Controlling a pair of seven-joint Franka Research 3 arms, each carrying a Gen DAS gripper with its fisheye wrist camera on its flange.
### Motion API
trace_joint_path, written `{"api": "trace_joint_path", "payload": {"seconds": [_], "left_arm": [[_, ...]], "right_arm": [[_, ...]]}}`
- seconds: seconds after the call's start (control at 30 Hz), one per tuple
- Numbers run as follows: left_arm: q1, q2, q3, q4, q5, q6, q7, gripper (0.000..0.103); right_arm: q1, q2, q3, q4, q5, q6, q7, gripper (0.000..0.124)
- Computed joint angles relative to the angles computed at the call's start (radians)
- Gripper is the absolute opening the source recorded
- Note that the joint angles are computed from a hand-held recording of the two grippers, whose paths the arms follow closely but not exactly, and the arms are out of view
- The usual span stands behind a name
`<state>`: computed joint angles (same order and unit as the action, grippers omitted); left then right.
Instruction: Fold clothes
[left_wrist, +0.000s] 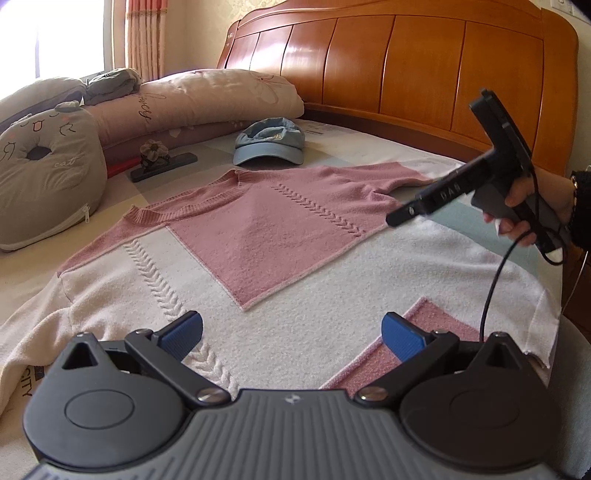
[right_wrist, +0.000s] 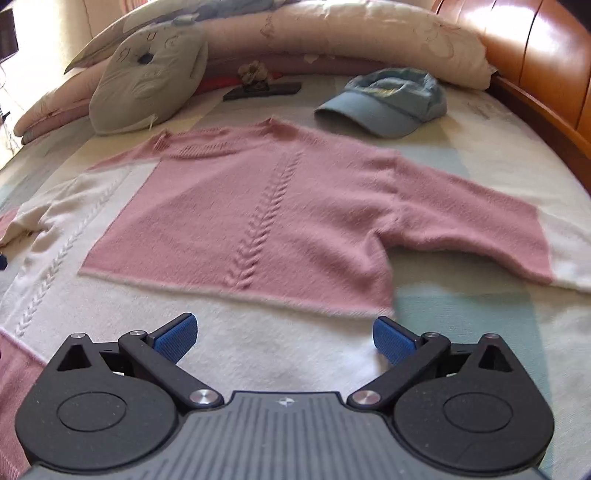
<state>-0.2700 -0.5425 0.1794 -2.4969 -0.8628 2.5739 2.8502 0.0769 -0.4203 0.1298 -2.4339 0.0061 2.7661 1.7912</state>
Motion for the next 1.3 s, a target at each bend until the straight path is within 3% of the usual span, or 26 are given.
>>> {"api": "trace_joint_path", "payload": {"seconds": [0.17,0.3,0.5,0.6,0.7,0.8,0.87,0.97,1.03,1.3], "left_arm": [[-0.003,0.017,-0.007,0.002,-0.003,0.014,0.005,0.102],[0.003,0.042,-0.015,0.011,0.006,0.012,-0.001,0.102],[0.022,0.065,-0.027,0.021,0.009,0.008,-0.019,0.102],[0.027,0.067,-0.025,0.026,-0.001,0.002,-0.02,0.102],[0.031,0.065,-0.031,0.024,-0.005,0.012,-0.016,0.102],[0.031,0.073,-0.031,0.029,-0.007,0.009,-0.016,0.102],[0.037,0.083,-0.035,0.033,-0.004,0.011,-0.021,0.102],[0.044,0.1,-0.039,0.041,-0.001,0.01,-0.028,0.102],[0.05,0.112,-0.041,0.049,-0.002,0.007,-0.032,0.102],[0.076,0.145,-0.063,0.065,0.006,0.006,-0.055,0.102]], "right_arm": [[-0.078,0.132,-0.009,0.098,-0.033,0.132,0.068,0.103],[-0.047,0.236,-0.067,0.161,0.026,0.16,0.042,0.103],[-0.058,0.16,-0.091,0.017,0.011,0.2,0.018,0.103],[-0.074,0.13,-0.082,0.042,0.025,0.093,0.017,0.103],[-0.132,0.141,-0.036,0.089,-0.063,0.078,0.099,0.103],[-0.224,0.208,0.031,0.18,-0.222,0.099,0.294,0.103],[-0.257,0.288,0.059,0.286,-0.348,0.024,0.417,0.103],[-0.229,0.419,0.042,0.439,-0.421,-0.123,0.479,0.103],[-0.204,0.49,0.018,0.504,-0.43,-0.167,0.487,0.103],[-0.098,0.596,-0.108,0.599,-0.553,-0.148,0.581,0.103]]}}
